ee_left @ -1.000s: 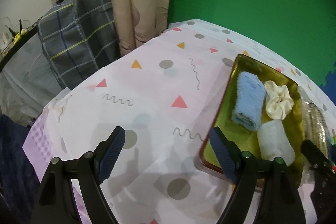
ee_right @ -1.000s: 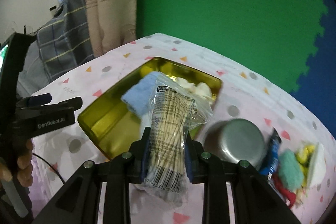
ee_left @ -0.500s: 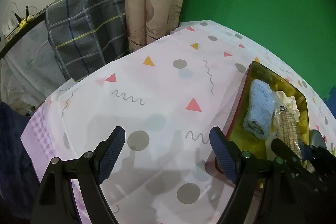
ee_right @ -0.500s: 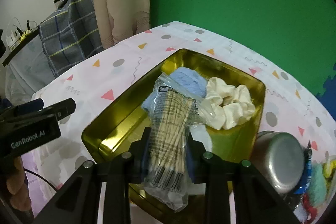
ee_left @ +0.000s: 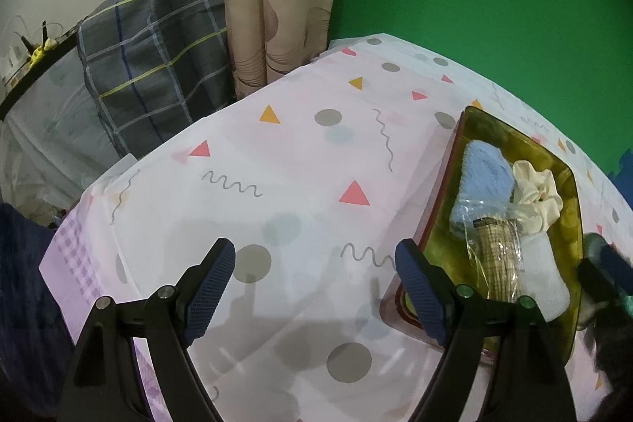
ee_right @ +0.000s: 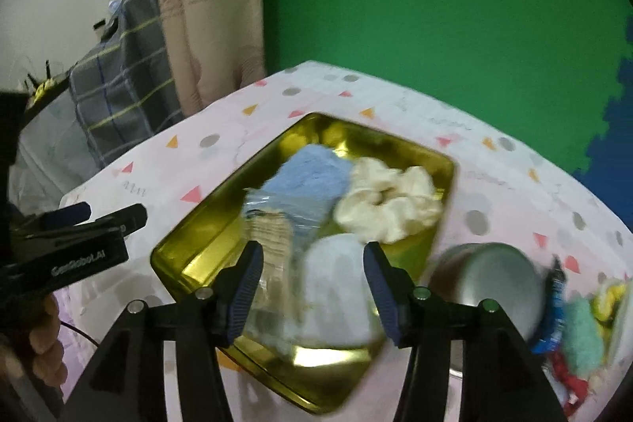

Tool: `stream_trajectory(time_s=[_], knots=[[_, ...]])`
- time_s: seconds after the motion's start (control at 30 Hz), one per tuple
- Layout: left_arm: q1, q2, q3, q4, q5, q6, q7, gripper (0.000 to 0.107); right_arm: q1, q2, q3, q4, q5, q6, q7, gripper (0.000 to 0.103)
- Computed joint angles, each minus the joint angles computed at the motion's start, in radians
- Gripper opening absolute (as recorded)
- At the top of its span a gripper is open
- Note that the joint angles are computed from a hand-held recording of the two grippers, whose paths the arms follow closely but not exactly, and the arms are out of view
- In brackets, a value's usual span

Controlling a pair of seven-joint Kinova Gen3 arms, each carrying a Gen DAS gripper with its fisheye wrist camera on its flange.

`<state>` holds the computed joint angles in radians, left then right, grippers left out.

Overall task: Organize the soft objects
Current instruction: 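Carry the clear packet of wooden sticks into the gold tin, open right gripper, then move the right gripper to the pile and grasp the white mesh cloth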

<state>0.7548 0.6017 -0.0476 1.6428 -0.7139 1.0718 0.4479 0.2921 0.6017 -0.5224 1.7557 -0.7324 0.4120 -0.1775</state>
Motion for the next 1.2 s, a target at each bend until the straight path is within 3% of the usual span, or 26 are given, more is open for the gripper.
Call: stream_trajectory(time_s=[0.17,0.3,0.57,0.83,0.93,1.1,1.2], knots=[[0.008,0.022,0.004,-0.039,-0.003,0.034,-0.035,0.081,0.121,-0.007,-0.002,-0.024,-0.063,0.021,0.053,0.054],[0.015,0.03,0.003,-0.054,-0.009,0.038,-0.052,0.081,0.162,0.002,0.059,-0.082,-0.089,0.004,0.049,0.055],[0.035,0.062,0.001,-0.107,-0.018,0.063,-0.111,0.082,0.105,0.076,0.235,-0.237,0.036,-0.056,-0.163,0.063],[0.058,0.093,-0.006,-0.157,-0.027,0.083,-0.175,0.082,0.043,0.188,0.328,-0.381,0.181,-0.021,-0.342,0.069],[0.066,0.104,-0.01,-0.171,-0.034,0.085,-0.196,0.084,0.069,0.217,0.301,-0.401,0.215,-0.018,-0.36,0.069],[0.074,0.124,-0.015,-0.201,-0.027,0.1,-0.228,0.084,0.182,0.257,0.185,-0.444,0.234,0.044,-0.346,0.069],[0.081,0.131,-0.018,-0.221,-0.024,0.11,-0.243,0.084,0.25,0.273,0.125,-0.45,0.212,0.084,-0.305,0.062]])
